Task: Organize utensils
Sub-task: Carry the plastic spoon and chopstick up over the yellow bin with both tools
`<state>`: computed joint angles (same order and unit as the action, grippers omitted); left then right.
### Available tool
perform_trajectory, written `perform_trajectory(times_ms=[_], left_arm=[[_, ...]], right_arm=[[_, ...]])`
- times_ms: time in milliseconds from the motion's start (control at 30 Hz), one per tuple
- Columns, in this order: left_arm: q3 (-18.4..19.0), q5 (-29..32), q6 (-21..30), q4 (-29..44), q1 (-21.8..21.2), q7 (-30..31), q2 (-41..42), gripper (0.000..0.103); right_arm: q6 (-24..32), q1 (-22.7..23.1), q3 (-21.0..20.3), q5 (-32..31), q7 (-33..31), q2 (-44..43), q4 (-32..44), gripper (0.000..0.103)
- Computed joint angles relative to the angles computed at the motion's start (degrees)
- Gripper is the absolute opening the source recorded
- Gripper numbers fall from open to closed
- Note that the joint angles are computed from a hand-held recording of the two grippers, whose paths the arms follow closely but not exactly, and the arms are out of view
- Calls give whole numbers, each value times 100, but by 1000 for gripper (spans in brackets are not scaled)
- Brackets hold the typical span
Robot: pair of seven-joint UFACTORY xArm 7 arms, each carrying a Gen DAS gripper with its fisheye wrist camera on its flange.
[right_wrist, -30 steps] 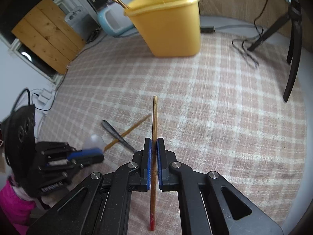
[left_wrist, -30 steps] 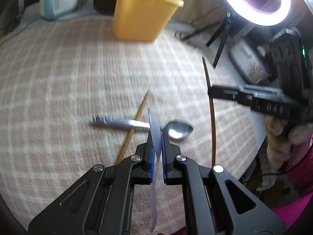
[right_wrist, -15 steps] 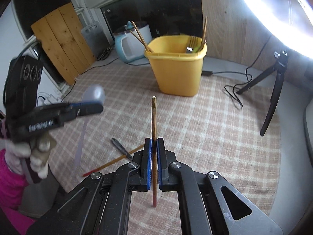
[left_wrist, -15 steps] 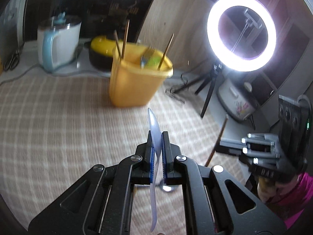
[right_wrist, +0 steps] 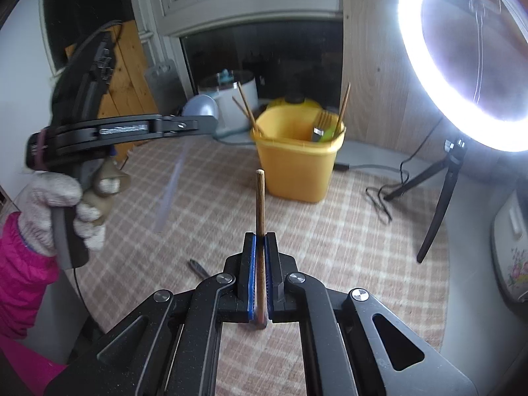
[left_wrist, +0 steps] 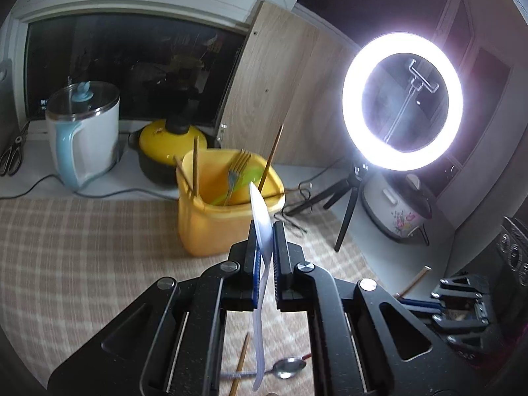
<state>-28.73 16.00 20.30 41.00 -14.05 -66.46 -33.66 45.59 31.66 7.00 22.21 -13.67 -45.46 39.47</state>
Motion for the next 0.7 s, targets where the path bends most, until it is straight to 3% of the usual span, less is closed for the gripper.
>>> perform_trajectory(times_ms=[367, 467, 700], left_arm=[[-481, 1212, -431, 912, 1333, -471, 897, 4], [-788, 1891, -328, 1246, 1795, -877, 1125, 4], [-1088, 3316, -323, 1670, 2359, -2129, 1608, 4]], right_arm=[[-591, -157, 19, -84, 29, 686, 860, 3], [-732, -195, 45, -141, 74, 903, 1104, 3], [-1085, -339, 165, -328, 266, 1638, 1785, 3]])
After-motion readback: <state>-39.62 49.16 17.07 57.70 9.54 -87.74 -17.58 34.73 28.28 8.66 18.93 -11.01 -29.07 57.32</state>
